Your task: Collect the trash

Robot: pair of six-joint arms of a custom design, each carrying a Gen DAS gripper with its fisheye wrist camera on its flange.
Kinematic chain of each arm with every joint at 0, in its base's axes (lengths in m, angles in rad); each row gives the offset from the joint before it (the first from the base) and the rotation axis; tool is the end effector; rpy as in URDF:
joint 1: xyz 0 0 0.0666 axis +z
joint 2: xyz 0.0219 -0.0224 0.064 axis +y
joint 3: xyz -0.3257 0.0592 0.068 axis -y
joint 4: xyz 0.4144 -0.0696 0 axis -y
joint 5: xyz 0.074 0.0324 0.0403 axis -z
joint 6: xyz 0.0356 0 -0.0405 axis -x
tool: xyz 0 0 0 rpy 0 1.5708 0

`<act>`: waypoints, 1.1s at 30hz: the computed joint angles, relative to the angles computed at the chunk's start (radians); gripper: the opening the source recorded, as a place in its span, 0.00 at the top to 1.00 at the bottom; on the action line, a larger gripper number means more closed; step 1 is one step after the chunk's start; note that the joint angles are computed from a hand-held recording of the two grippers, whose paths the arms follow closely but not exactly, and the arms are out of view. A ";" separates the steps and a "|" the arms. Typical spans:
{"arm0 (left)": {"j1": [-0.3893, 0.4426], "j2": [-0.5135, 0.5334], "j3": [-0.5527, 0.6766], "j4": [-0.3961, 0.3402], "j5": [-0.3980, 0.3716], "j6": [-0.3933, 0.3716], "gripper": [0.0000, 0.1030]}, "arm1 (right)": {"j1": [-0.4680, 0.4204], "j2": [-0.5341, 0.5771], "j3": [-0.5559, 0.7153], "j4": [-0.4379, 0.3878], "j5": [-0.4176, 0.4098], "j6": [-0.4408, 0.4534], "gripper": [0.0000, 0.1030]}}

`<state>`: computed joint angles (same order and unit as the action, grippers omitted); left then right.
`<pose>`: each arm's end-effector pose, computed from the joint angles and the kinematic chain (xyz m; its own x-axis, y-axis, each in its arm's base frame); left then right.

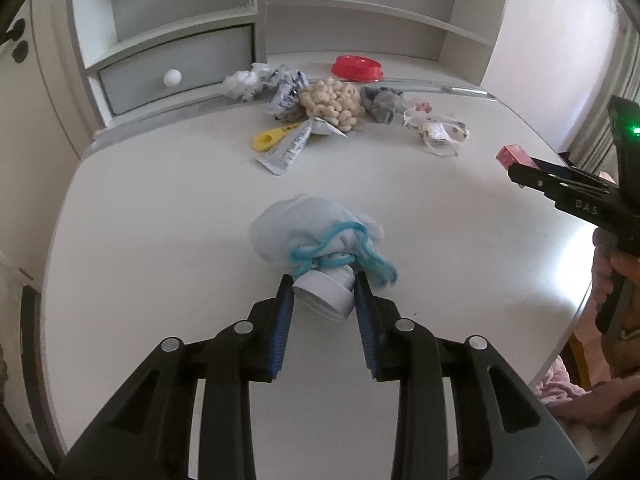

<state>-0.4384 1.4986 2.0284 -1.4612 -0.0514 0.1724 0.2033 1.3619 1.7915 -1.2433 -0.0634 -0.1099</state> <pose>0.4434 -0.2063 0.5817 -0.7838 0.1782 -0.5949 0.2657 0.9621 -0.0617 0.4626 0.0973 0.5562 -0.7343 -0.0396 -0.6776 -0.1646 0.9789 0.1211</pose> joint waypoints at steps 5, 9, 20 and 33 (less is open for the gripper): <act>0.009 -0.037 -0.042 -0.016 -0.018 -0.006 0.71 | 0.004 -0.010 -0.006 -0.001 -0.012 0.003 0.51; 0.013 -0.080 -0.110 0.002 -0.044 0.020 0.33 | 0.011 -0.021 -0.012 -0.002 -0.010 0.005 0.51; 0.024 -0.119 -0.158 0.035 0.016 0.042 0.70 | 0.022 -0.059 -0.038 0.002 0.006 0.001 0.51; 0.011 -0.139 -0.144 0.015 -0.037 0.027 0.84 | 0.008 -0.092 -0.069 0.011 0.012 -0.006 0.51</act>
